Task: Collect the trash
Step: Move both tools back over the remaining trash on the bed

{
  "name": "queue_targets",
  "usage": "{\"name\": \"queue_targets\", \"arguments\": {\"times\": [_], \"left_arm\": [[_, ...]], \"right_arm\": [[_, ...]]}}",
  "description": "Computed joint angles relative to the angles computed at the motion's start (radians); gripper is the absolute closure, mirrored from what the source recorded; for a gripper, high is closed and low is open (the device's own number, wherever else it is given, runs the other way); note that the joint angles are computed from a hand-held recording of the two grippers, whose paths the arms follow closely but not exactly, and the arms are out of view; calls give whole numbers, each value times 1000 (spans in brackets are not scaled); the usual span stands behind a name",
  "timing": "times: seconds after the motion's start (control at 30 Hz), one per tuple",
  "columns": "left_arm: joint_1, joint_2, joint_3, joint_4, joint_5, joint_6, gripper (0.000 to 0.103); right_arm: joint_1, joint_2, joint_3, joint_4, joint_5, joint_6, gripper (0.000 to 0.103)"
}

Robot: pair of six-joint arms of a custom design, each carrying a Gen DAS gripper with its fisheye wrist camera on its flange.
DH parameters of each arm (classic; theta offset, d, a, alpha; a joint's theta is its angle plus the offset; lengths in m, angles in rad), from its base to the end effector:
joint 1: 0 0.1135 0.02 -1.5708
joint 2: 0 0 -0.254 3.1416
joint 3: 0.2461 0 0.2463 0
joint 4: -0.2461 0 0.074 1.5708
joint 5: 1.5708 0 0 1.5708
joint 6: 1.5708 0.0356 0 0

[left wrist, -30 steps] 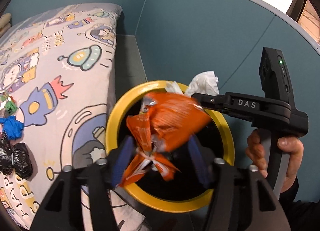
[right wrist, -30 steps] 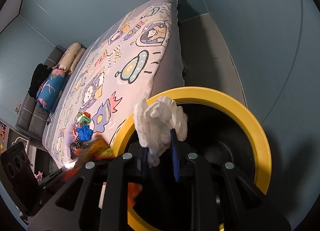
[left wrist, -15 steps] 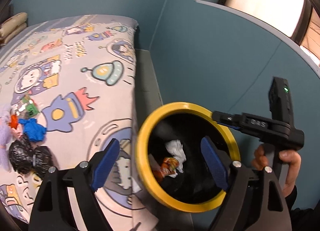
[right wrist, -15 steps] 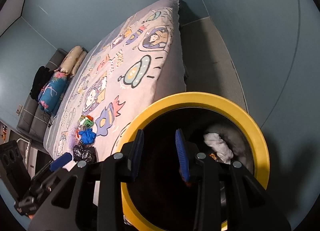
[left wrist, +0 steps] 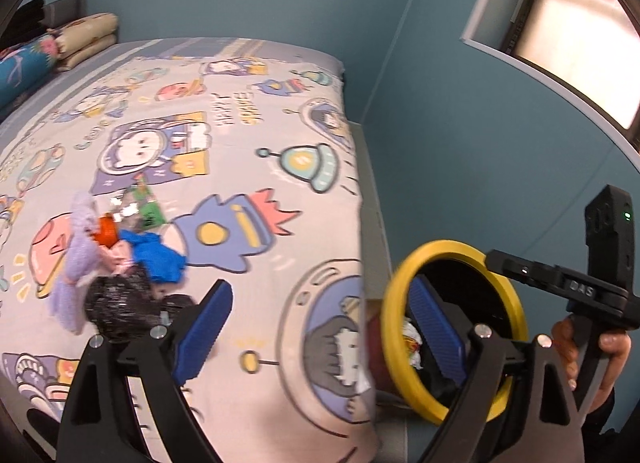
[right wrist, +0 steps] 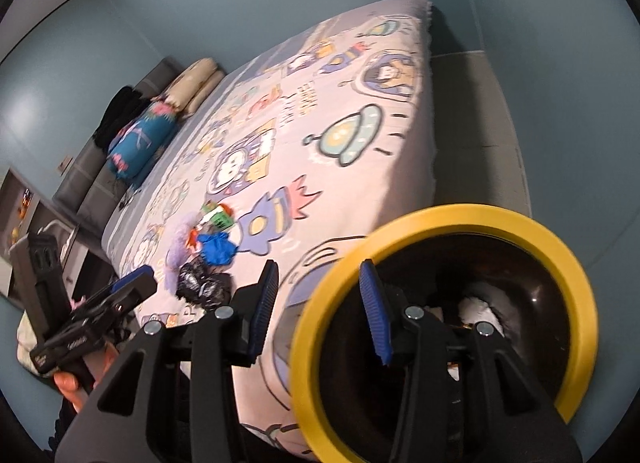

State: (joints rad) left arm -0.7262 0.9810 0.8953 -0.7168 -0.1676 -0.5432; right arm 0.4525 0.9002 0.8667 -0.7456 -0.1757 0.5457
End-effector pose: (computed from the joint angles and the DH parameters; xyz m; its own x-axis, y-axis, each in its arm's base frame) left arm 0.1517 -0.1268 0.2855 -0.7539 -0.0121 -0.6569 0.2084 0.9438 -0.2565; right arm 0.1596 0.0845 0.2878 -0.8216 0.1688 -0.5445 -0.1356 0.8699 0.4743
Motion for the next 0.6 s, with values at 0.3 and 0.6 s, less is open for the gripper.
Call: {"name": "queue_targets", "arguments": {"times": [0.3, 0.6], "left_arm": [[312, -107, -46, -69, 120, 135, 15], [630, -136, -100, -90, 250, 303, 15]], "right_arm": [[207, 216, 86, 105, 35, 19, 59], [357, 458, 220, 174, 47, 13, 59]]}}
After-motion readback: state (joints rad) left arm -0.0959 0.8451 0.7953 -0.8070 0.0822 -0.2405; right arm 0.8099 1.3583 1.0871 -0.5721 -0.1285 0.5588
